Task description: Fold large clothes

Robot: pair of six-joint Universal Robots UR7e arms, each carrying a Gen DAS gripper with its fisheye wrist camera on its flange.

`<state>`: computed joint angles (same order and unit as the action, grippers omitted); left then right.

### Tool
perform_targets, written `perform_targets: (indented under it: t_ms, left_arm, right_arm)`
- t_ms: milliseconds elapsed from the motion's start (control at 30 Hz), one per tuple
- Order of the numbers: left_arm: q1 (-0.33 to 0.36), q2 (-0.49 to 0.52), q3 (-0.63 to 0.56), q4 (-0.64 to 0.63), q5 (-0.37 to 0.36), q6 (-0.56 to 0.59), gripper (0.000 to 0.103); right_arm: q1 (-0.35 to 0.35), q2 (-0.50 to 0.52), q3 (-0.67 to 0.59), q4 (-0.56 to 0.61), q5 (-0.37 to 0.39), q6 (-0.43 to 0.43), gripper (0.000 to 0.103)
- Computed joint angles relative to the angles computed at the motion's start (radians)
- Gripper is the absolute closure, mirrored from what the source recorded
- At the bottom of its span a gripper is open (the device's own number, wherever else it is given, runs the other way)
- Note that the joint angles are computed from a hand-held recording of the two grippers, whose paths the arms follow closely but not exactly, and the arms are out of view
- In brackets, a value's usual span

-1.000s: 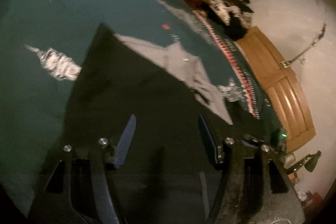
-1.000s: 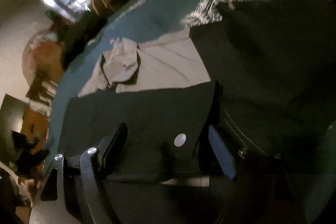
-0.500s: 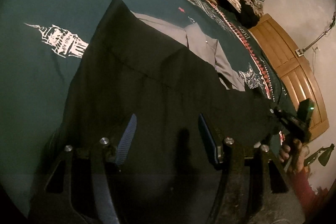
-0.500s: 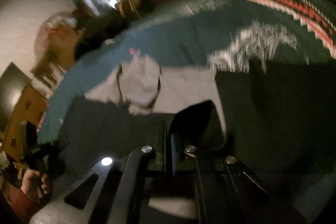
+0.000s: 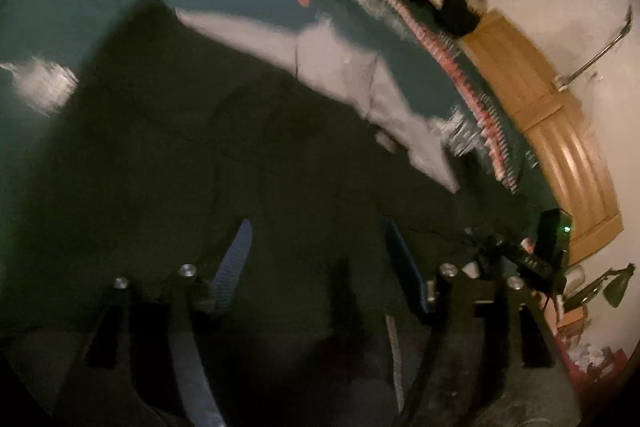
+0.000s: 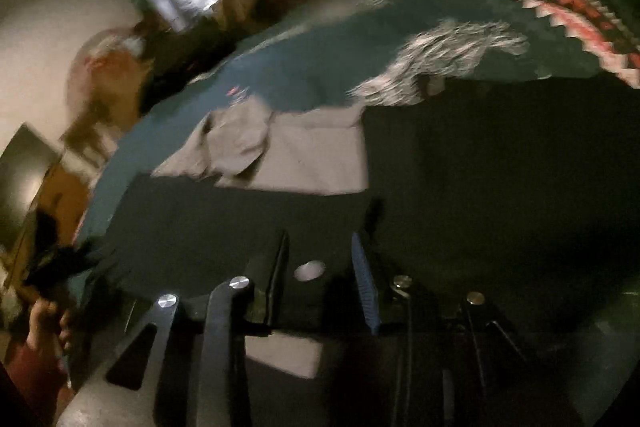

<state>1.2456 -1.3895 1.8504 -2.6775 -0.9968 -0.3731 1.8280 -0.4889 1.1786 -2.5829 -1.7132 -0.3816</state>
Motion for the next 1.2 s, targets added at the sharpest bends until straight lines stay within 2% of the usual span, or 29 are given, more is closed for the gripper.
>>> perform_targets:
  t_ms: [33, 67, 100, 133, 167, 233, 300, 400, 467, 533, 600, 700, 867, 900, 933, 1033, 1133, 1200]
  left_arm:
    - [0.004, 0.011, 0.000, -0.012, 0.014, 0.004, 0.034]
    - [0.002, 0.014, 0.004, -0.031, 0.022, 0.015, 0.033]
    - [0.001, 0.011, 0.001, -0.021, 0.022, 0.009, 0.033]
    - [0.000, 0.007, 0.001, -0.017, 0.021, 0.006, 0.033]
    - [0.001, 0.001, 0.004, -0.019, 0.018, 0.011, 0.033]
    - [0.000, -0.003, 0.017, -0.038, 0.018, 0.021, 0.033]
    - [-0.006, -0.001, 0.025, -0.053, 0.032, 0.027, 0.033]
    - [-0.011, 0.007, 0.033, -0.087, 0.046, 0.023, 0.030]
    - [-0.011, 0.013, 0.037, -0.114, 0.046, 0.023, 0.026]
    - [-0.013, 0.018, 0.038, -0.125, 0.053, 0.032, 0.025]
    - [-0.016, 0.022, 0.040, -0.132, 0.061, 0.043, 0.024]
    - [-0.017, 0.023, 0.041, -0.137, 0.065, 0.050, 0.024]
    - [-0.021, 0.028, 0.046, -0.159, 0.079, 0.065, 0.022]
    - [-0.021, 0.028, 0.045, -0.158, 0.080, 0.060, 0.022]
    - [-0.022, 0.027, 0.043, -0.152, 0.079, 0.050, 0.023]
    - [-0.025, 0.008, 0.035, -0.123, 0.058, 0.000, 0.024]
    - [-0.054, -0.038, 0.062, -0.156, 0.071, 0.013, 0.024]
    - [-0.082, -0.088, 0.088, -0.183, 0.095, 0.027, 0.024]
  right_arm:
    - [-0.006, 0.029, -0.035, 0.082, -0.031, 0.019, 0.062]
    - [-0.018, 0.044, -0.051, 0.123, -0.038, 0.028, 0.066]
    - [-0.031, 0.031, -0.043, 0.121, -0.003, 0.029, 0.073]
    - [-0.042, 0.014, -0.051, 0.159, 0.024, 0.064, 0.076]
    - [-0.049, -0.002, -0.052, 0.169, 0.036, 0.092, 0.073]
    - [-0.075, -0.071, -0.017, 0.087, 0.078, 0.136, 0.063]
    - [-0.123, -0.136, -0.005, -0.035, 0.086, 0.229, 0.056]
    - [-0.181, -0.172, -0.080, -0.130, -0.052, 0.347, 0.051]
    - [-0.217, -0.165, -0.167, -0.118, -0.162, 0.415, 0.051]
    - [-0.244, -0.150, -0.232, -0.082, -0.180, 0.439, 0.051]
    - [-0.271, -0.132, -0.296, -0.021, -0.132, 0.473, 0.051]
    - [-0.284, -0.089, -0.381, 0.037, -0.082, 0.468, 0.050]
    - [-0.281, -0.001, -0.551, 0.141, -0.136, 0.413, 0.053]
    - [-0.281, -0.010, -0.537, 0.137, -0.164, 0.405, 0.073]
    - [-0.280, -0.034, -0.489, 0.101, -0.166, 0.401, 0.086]
    - [-0.240, -0.107, -0.341, -0.025, -0.076, 0.367, 0.087]
    - [-0.137, -0.140, -0.234, -0.096, 0.071, 0.292, 0.087]
    - [-0.065, -0.119, -0.213, -0.094, 0.153, 0.256, 0.087]
